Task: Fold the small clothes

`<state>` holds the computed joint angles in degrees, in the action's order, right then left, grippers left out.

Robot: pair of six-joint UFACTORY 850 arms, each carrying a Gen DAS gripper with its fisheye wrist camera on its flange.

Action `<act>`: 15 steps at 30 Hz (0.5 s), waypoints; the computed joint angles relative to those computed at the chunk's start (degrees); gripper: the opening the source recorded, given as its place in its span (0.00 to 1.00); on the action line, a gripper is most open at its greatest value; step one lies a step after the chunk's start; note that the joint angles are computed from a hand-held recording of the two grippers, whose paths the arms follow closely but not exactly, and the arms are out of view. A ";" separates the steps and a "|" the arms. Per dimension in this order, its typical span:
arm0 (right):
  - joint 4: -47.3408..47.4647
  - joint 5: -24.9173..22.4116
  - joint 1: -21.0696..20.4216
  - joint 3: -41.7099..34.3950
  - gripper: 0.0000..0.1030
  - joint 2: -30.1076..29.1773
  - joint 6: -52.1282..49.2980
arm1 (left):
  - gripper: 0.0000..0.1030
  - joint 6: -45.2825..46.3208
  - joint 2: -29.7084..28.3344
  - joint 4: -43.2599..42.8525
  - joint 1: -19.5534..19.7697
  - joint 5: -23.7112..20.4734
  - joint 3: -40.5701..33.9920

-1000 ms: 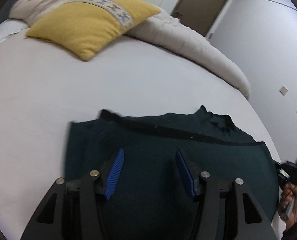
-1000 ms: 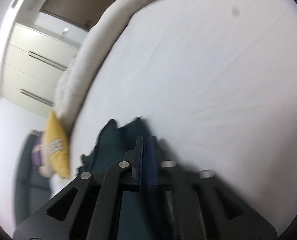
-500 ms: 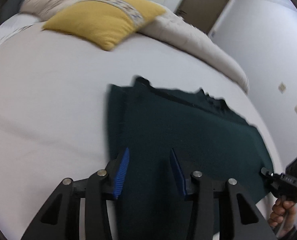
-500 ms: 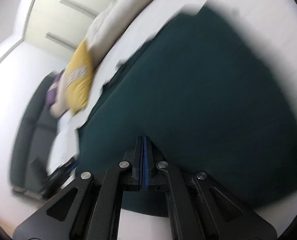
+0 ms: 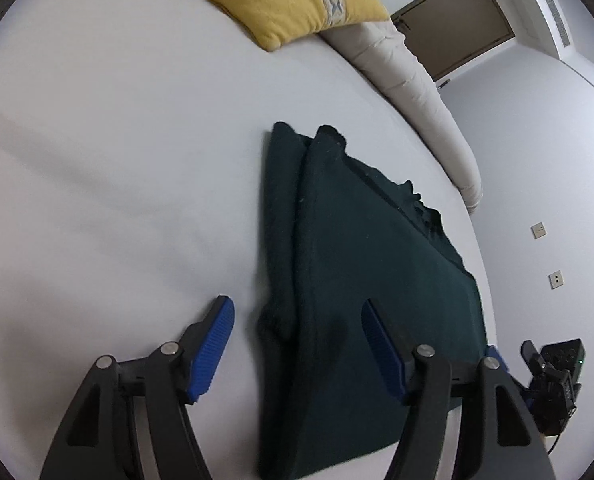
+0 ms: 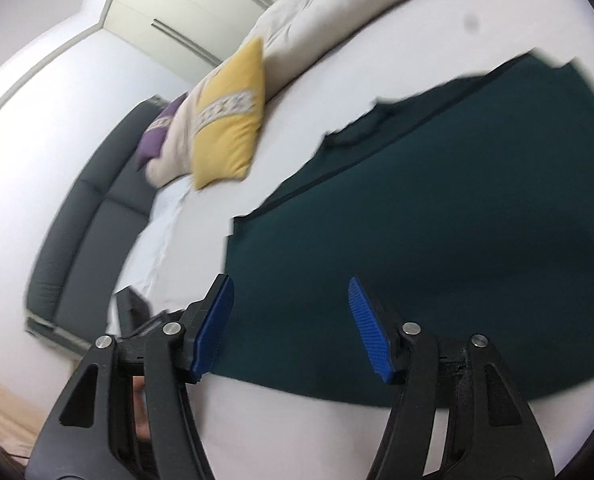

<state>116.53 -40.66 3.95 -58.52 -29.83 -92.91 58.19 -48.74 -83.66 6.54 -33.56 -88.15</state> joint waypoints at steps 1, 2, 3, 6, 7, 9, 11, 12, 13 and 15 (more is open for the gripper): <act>-0.93 -0.95 0.20 -1.30 0.56 -1.11 1.74 | 0.66 -2.25 -0.82 1.71 0.05 -1.54 -1.43; -1.60 -2.04 0.22 -2.28 0.56 -2.05 2.91 | 0.66 -4.10 -1.83 3.29 0.13 -3.09 -3.01; -2.35 -3.22 0.57 -3.92 0.56 -3.47 4.59 | 0.61 -5.51 -2.58 4.73 0.19 -4.01 -4.23; -4.51 -4.96 1.06 -7.99 0.56 -7.44 8.37 | 0.23 -11.63 -4.73 9.93 0.24 -4.33 -7.65; -5.32 -4.09 1.88 -10.35 0.56 -9.07 10.02 | 0.22 -12.29 -5.74 9.28 0.67 -6.08 -8.65; -8.20 -2.66 2.75 -12.61 0.56 -10.38 12.68 | 0.19 -10.96 -6.06 7.22 1.15 -7.61 -8.57; -11.83 -0.75 3.78 -17.65 0.56 -13.75 16.62 | 0.18 -9.27 -5.64 6.33 1.04 -7.10 -7.98; -14.06 0.90 4.30 -19.29 0.55 -14.78 18.67 | 0.17 -8.61 -5.36 5.94 0.94 -6.65 -7.60; -17.12 2.69 4.80 -21.42 0.53 -16.24 21.76 | 0.17 -8.50 -5.38 5.98 0.87 -6.41 -7.71; -19.87 4.78 5.44 -23.39 0.45 -18.08 24.35 | 0.17 -8.12 -5.42 6.25 0.71 -5.80 -7.87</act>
